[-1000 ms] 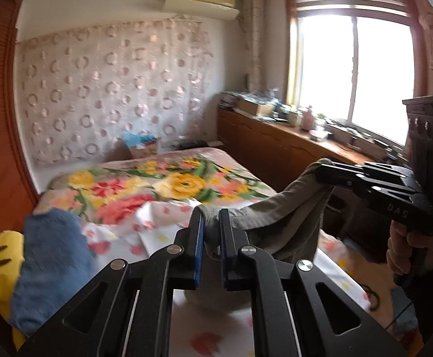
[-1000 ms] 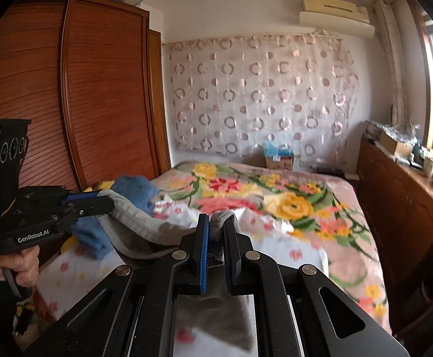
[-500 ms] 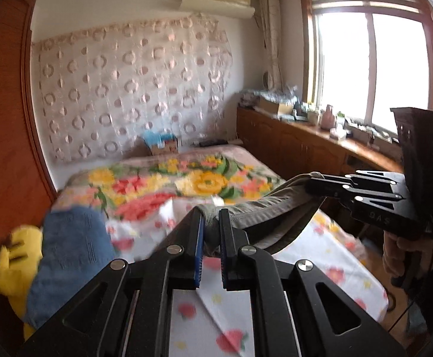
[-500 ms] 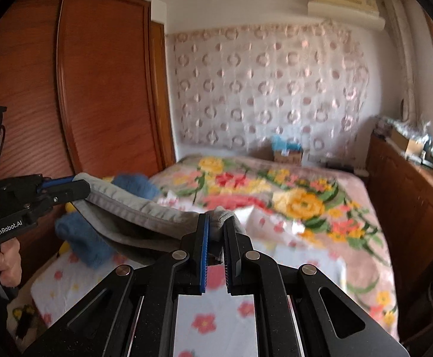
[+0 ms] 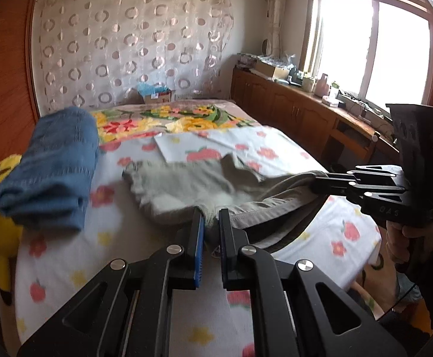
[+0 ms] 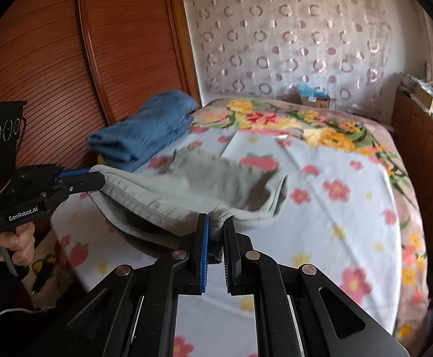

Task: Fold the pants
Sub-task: 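Lift the leg ends with both grippers and fold them toward the waistband, then lower the folded legs onto the pants and open both grippers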

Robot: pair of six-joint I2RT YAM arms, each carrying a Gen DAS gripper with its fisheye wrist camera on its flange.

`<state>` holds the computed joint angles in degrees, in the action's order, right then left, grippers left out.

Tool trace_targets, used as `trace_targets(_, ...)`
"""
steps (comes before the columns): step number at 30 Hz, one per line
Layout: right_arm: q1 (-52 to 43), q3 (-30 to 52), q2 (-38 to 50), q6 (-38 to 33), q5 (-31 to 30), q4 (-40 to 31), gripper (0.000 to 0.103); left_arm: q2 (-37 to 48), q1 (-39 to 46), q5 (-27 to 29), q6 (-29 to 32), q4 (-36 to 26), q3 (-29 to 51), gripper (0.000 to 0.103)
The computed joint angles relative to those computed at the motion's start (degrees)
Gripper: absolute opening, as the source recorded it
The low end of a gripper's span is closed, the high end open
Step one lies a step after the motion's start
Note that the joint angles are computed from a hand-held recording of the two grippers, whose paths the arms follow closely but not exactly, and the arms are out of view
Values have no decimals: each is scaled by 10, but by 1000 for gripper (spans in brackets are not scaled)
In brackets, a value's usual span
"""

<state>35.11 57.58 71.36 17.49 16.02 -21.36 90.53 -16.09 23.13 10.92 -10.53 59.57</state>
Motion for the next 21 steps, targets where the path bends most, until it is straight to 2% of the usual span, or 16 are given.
trace_targets(5, 6, -4, -22, 12, -9, -19, 9, -16, 11, 4, 9, -2, -37, 10)
trace_targets(16, 54, -30, -60, 52, 25, -41, 9, -50, 21, 17, 17, -6, -86, 10)
trace_targets(21, 62, -33, -64, 54, 27, -40, 9, -88, 29, 44, 25, -40, -98, 10)
